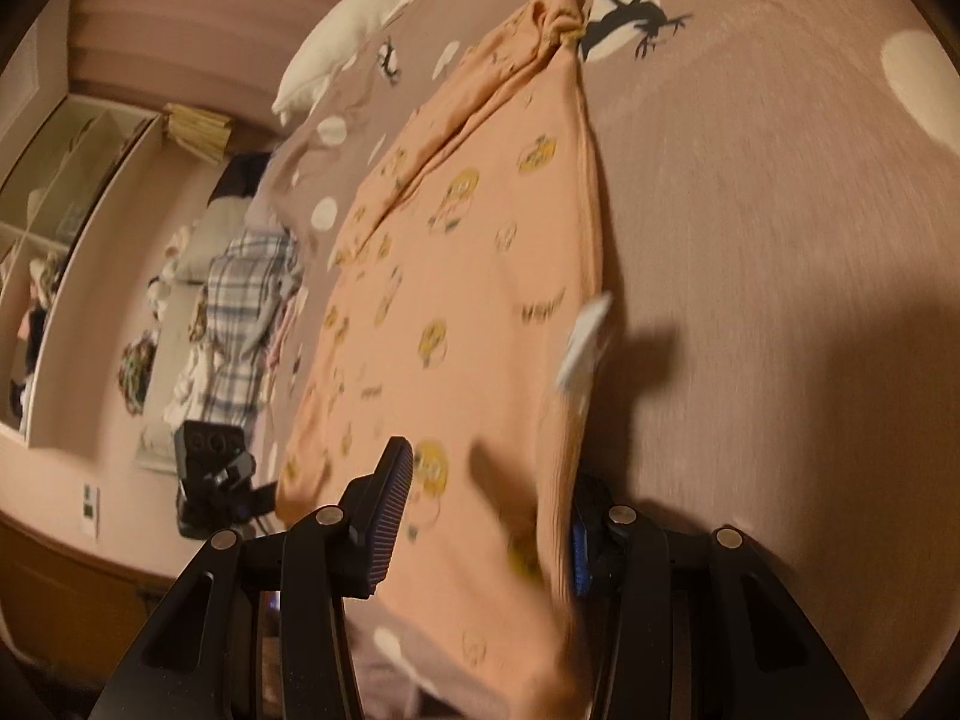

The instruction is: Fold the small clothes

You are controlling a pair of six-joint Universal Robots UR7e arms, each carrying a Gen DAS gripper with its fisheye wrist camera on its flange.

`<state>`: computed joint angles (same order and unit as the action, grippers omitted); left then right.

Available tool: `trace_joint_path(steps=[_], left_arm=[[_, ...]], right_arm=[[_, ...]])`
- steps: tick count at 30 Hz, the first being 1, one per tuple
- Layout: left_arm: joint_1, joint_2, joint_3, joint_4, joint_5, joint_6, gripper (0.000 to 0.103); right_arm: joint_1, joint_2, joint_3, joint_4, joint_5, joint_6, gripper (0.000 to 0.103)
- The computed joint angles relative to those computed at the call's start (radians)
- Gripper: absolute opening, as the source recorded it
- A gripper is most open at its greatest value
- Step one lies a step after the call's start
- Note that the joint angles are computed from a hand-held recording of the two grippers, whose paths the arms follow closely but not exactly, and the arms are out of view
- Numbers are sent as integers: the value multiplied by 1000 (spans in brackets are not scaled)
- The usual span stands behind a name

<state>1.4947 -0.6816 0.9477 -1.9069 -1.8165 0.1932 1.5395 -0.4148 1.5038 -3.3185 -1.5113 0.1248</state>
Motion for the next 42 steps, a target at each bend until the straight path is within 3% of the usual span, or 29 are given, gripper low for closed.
trace_joint_path(steps=[2,5,7,8,10,15,31,35,42], left_arm=[[-2,4,3,-12,2,-4,81],[-2,24,-22,-10,10,-27,70],[-2,40,-43,-14,30,-50,50],[0,46,-52,-14,37,-66,45],[11,55,-65,-15,29,-104,26],[44,43,-55,-5,-9,-160,4],[38,-21,59,-73,-8,-174,3],[24,-5,52,-95,1,-203,3],[24,-17,77,-107,2,-208,3]], right_arm=[[0,7,2,-15,7,5,44],[-7,17,-13,-17,27,20,44],[-18,25,-31,-11,66,55,44],[-21,28,-40,-6,77,63,44],[-18,35,-56,-1,70,62,44],[-2,34,-51,-3,29,28,43],[16,48,-17,-60,18,37,41],[15,53,-12,-83,2,46,33],[3,52,13,-106,55,60,32]])
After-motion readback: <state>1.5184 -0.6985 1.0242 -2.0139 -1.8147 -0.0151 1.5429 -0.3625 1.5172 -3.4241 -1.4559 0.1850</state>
